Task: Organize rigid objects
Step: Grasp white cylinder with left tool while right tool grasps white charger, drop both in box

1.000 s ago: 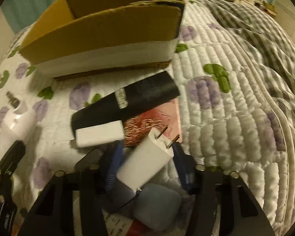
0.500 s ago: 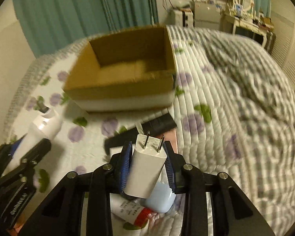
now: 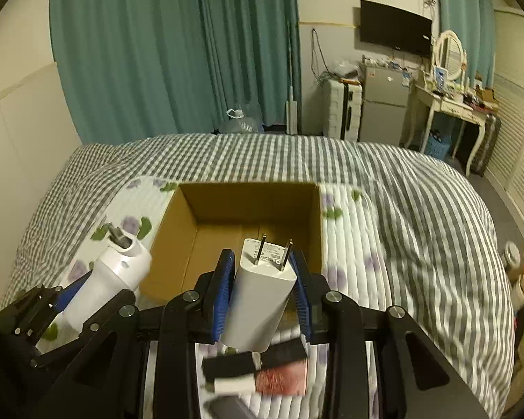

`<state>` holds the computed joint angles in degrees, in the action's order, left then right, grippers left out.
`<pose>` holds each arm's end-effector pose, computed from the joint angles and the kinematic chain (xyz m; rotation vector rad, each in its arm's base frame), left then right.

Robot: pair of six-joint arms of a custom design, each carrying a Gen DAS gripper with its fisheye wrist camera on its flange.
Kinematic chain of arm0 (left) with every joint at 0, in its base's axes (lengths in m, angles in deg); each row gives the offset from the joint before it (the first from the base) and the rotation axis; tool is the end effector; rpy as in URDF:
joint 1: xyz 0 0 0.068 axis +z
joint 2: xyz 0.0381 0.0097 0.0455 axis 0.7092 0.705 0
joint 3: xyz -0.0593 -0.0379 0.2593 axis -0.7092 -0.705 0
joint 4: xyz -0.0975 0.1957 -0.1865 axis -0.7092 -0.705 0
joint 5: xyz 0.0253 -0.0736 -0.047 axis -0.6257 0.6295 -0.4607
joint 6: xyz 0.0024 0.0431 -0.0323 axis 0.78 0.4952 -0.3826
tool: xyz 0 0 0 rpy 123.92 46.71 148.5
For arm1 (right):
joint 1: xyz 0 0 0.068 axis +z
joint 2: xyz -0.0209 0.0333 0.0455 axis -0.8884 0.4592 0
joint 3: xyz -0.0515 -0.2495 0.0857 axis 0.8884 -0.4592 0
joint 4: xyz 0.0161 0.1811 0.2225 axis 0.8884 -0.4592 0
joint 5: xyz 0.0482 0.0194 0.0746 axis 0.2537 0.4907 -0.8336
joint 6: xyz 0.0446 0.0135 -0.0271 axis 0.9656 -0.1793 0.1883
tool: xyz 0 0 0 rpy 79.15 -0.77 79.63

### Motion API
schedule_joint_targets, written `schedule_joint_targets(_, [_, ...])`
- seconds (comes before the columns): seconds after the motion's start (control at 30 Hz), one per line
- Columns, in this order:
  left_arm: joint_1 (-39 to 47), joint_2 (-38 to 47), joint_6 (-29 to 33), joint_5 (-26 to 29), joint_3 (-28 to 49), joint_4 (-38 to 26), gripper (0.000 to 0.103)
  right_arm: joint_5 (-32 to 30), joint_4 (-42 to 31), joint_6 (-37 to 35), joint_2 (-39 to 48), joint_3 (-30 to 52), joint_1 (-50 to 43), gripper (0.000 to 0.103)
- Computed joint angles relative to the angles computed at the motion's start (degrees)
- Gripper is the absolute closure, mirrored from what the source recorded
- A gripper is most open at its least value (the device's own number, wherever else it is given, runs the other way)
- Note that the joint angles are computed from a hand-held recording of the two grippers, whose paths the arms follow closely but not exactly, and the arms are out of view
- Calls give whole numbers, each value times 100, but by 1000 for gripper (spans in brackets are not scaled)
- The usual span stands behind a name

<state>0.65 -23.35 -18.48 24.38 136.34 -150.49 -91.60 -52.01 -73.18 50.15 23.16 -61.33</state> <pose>0.1752 -0.1403 0.3673 -0.1909 2.2257 0.0998 0.2542 0.0189 0.4022 -0.4930 2.2654 0.3295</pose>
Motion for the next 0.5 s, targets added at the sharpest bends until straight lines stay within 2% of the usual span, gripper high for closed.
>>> schedule_joint_targets(0.17, [865, 313, 803, 581, -251, 955, 62, 129, 548, 4, 754, 56, 302, 71])
schedule_joint_targets(0.3, [1346, 660, 1067, 934, -461, 1473, 62, 394, 989, -47, 1301, 15, 531, 71])
schedule_joint_targets(0.5, [1583, 917, 1289, 1177, -821, 1945, 62, 307, 1294, -129, 1783, -104, 481, 71])
